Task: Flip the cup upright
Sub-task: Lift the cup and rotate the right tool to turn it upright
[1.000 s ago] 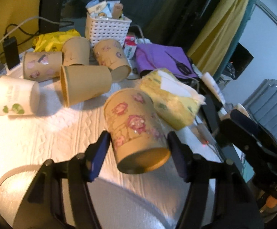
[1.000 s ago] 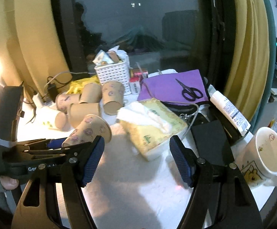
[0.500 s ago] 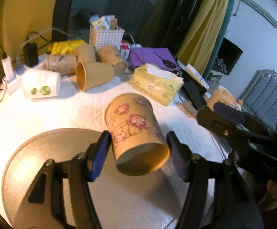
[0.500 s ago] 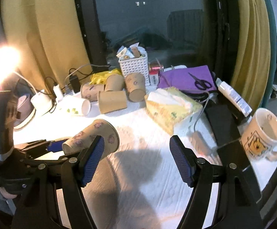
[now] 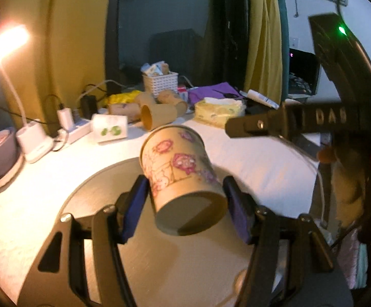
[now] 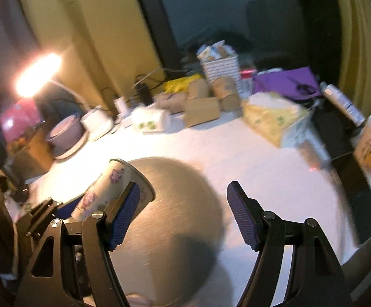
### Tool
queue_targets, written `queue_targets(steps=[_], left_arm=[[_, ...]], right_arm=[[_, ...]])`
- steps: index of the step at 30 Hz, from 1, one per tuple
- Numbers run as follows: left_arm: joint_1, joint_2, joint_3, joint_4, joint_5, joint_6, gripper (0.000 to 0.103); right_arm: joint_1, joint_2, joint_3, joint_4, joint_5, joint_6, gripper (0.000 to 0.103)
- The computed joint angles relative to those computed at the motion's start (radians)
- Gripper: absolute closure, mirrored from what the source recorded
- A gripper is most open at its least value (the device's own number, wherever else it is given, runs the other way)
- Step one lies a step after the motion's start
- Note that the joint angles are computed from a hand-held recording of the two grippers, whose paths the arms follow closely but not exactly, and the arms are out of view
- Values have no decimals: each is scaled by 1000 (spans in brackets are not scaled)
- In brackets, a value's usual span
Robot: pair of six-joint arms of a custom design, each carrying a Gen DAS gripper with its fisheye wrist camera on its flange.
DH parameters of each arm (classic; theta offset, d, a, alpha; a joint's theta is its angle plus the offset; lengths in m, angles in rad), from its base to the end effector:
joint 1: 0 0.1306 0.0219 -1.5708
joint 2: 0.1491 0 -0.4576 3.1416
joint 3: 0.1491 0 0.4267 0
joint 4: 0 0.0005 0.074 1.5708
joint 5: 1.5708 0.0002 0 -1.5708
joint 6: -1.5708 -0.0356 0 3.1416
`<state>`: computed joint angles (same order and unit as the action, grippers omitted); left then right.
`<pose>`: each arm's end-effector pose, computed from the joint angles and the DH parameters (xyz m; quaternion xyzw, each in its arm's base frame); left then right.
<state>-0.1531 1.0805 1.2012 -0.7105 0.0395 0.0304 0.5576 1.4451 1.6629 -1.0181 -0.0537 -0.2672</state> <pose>0.3786 -0.0603 0.5521 0.0634 0.8797 -0.0605 0.4674 0.4451 0.2792 0.6015 -0.1440 0.9152 0.1734 0.3342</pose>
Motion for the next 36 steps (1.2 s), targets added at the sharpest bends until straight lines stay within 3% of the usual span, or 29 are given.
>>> queue_targets(steps=[5,9,14,36], left_arm=[[13,-76,-78,36,-30,-15,41],[37,-136,-143,102,-30,30,41],[40,-195,-201,159,-46,36,41],[56,-250,-238,214,60,24,41]], right_arm=[[26,2,-4,-8,-92,-40,29],[50,9,-11,-17,-177,-73,29],[61,14,-34,7,-334,-158,29],[61,58,-22,25,-590,-317,28]])
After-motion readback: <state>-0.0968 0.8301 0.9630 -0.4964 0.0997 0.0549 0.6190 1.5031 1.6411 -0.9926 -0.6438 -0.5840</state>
